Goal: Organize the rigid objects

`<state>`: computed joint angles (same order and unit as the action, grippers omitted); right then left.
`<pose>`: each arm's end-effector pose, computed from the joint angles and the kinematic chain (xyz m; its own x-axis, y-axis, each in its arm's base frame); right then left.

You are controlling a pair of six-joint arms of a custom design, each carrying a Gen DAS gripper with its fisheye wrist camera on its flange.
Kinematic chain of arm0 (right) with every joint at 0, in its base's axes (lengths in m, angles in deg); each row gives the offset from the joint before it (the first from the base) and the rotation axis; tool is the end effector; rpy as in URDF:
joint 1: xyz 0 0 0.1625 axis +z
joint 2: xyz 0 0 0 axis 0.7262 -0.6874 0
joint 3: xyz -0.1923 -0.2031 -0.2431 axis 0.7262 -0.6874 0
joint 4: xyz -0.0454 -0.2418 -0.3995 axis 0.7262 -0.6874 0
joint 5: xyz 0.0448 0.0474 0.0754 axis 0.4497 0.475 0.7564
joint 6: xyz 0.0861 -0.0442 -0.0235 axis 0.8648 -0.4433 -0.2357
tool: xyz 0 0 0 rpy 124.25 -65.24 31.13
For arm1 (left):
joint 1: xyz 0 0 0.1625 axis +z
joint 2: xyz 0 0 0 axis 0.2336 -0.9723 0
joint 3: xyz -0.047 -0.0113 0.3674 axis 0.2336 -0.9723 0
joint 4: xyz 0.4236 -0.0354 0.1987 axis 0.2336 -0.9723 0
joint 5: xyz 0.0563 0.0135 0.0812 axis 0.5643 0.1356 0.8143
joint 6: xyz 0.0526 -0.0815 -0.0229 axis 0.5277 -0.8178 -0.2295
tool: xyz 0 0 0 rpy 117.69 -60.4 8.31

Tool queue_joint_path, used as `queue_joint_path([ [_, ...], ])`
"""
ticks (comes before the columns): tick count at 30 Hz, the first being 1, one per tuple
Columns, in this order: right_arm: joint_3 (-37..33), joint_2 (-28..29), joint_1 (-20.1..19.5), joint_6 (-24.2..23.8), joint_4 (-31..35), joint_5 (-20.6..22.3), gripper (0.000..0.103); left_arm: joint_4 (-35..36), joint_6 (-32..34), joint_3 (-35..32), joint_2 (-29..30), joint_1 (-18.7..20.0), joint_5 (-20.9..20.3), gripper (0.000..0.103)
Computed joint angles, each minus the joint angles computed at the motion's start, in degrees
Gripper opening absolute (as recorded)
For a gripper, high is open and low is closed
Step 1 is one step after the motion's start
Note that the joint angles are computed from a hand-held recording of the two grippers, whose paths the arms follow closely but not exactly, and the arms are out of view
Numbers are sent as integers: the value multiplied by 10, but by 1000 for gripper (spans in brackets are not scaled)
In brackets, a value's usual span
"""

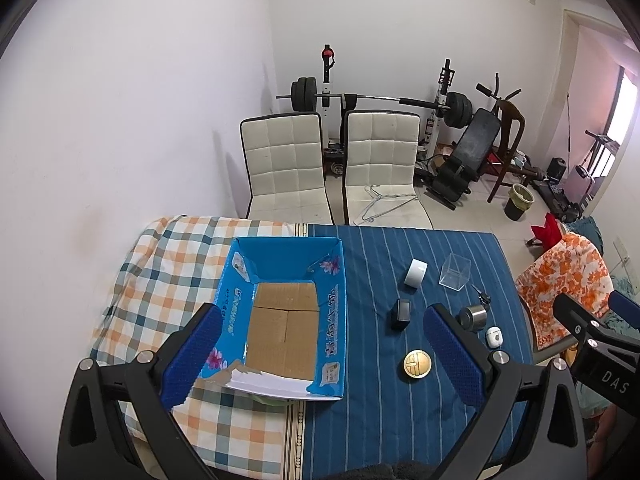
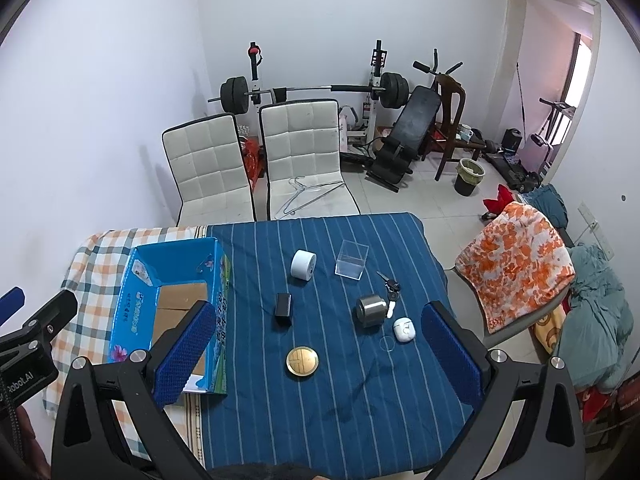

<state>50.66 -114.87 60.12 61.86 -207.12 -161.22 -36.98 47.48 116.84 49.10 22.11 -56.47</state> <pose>0.2466 -0.6248 0.5505 -0.7131 0.1797 0.6776 -0.3435 0.7530 -0.5612 -0.5609 -0.6686 0.2114 -0.7015 0.0420 -0.7115 0.4933 0.7491 -0.4422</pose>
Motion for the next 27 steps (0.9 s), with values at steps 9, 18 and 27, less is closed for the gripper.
queue_joint_path([
  [9,0,1,-1,0,0,0,103,10,-9,0,-3,0,-3,103],
  [18,19,-16,-4,13,12,7,103,2,-6,25,-17,-1,-8,103],
  [27,18,-17,-5,17,18,7,103,40,-15,-20,8,1,-22,103],
])
